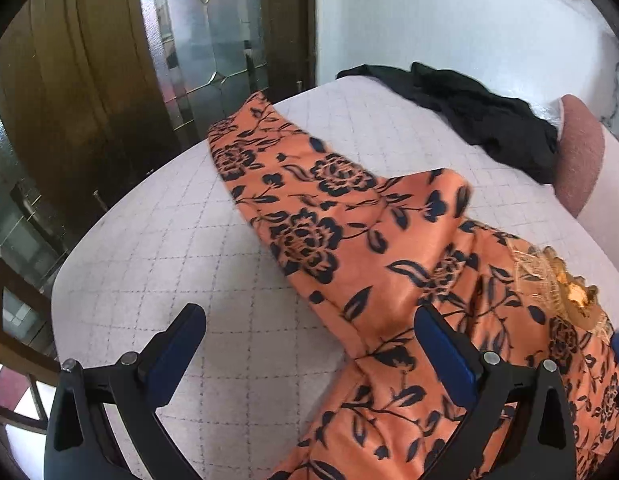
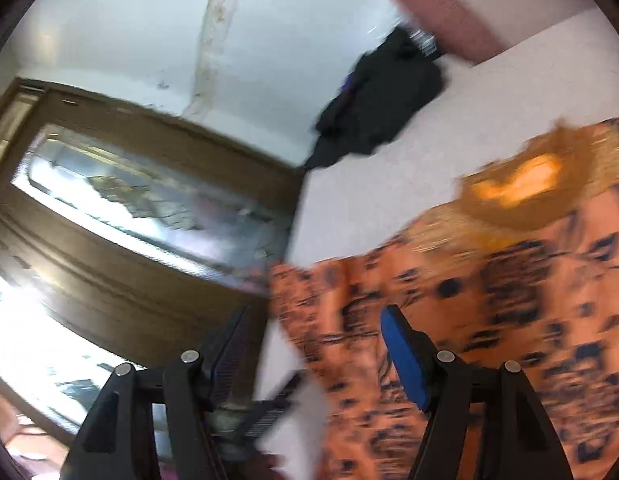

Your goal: Fold small clothes

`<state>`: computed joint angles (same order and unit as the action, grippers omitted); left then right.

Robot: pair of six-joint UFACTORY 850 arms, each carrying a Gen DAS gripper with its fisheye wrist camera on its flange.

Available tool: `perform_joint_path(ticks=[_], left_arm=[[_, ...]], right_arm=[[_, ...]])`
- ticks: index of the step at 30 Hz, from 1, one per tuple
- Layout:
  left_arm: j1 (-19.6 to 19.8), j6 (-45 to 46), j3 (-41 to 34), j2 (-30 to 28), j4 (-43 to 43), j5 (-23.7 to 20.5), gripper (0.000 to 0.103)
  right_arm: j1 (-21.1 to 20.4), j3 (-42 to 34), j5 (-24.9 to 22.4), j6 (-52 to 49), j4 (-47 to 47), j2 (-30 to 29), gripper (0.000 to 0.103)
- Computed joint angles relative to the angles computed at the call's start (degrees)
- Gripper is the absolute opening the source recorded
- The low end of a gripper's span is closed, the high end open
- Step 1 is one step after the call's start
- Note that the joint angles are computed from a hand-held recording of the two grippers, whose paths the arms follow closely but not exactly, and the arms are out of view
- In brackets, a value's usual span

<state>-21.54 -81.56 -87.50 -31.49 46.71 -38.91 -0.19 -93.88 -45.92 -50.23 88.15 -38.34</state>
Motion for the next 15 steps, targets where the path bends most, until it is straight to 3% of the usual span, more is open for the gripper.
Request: perform_joint_path(ticks=[6, 8, 11, 15], left_arm=[[-1.6, 7.4, -0.9, -0.8, -1.3, 6.8, 0.103], [-2.4, 15.5, -2.4, -2.3, -6.1, 9.2, 0.103], [-3.2, 24.5, -5.8, -5.5, -13.1, 8.4, 0.103], [-4.4, 31.3, -11.5, -10.7, -17.3, 1.0, 0.103]], right_arm=[[-0.7, 7.2, 20.7, 4.6, -13.9, 5.0, 0.052], [-1.2, 9.8, 26.3, 7.4, -19.1, 6.4, 0.045], [-4.0, 12.9, 28.4, 13.6, -25.3, 7.7, 0.039], [-6.4, 14.6, 29.3, 27.7, -39.8, 8.1, 0.039]])
